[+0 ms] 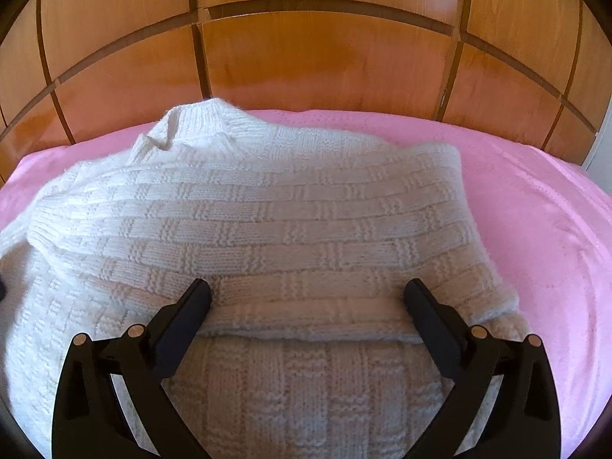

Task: Fold small clothes
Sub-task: 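Grasp the remaining sleeve with the left tool and fold it across the body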

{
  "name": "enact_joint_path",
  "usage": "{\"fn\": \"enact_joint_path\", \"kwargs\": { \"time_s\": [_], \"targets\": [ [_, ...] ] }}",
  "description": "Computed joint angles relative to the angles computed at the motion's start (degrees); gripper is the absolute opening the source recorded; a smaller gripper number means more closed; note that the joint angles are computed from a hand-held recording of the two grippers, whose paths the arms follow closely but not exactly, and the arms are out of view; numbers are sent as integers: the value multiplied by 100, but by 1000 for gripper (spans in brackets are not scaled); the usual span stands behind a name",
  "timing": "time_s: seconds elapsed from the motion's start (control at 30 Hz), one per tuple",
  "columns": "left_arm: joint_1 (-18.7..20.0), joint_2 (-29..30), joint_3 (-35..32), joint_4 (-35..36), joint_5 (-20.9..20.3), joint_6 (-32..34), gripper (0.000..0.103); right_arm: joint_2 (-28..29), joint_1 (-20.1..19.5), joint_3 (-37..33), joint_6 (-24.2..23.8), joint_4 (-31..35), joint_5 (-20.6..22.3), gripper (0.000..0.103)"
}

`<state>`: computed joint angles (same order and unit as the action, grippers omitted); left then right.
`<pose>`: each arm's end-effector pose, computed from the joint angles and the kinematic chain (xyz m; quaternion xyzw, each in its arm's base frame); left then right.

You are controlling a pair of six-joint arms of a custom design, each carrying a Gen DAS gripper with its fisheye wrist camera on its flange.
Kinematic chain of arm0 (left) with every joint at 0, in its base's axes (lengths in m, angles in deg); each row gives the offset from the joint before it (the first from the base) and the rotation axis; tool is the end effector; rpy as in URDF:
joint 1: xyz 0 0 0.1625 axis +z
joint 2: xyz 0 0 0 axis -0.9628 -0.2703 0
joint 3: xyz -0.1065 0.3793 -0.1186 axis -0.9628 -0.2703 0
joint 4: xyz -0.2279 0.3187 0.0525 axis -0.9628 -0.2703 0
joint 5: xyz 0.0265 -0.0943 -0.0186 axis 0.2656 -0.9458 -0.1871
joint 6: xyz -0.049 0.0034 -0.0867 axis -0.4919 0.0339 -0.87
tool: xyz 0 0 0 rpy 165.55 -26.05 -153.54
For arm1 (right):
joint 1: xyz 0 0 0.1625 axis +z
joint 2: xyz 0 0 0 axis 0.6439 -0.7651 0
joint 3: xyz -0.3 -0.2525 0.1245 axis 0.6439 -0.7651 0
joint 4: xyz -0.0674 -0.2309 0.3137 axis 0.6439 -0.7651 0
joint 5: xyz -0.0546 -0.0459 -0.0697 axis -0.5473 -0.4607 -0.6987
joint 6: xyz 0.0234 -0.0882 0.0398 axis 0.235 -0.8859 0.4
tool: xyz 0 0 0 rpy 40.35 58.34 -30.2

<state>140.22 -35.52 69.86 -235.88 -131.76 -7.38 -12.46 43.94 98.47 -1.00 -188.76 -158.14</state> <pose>-0.1965 -0.8515 0.1048 0.0491 0.9451 -0.3136 0.0778 -0.0069 -0.8090 0.2326 0.0255 -0.8462 0.3683 0.3843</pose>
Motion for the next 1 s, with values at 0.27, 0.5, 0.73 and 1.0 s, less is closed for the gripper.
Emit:
{"fn": "enact_joint_path", "kwargs": {
  "time_s": [0.27, 0.5, 0.73, 1.0],
  "targets": [
    [413, -1153, 1648, -1585, 676, -1336, 68, 87, 74, 33, -175, -370, -197, 101],
    [824, -1716, 1800, -1766, 976, -1916, 68, -6, 26, 108, 27, -209, -33, 101],
    [1136, -1424, 580, -670, 1098, -2481, 26, 17, 32, 73, -10, -216, -71, 101],
    [784, -1213, 278, -961, 1044, -1133, 6, 78, 49, 7, -71, -252, -159, 101]
  ]
}}
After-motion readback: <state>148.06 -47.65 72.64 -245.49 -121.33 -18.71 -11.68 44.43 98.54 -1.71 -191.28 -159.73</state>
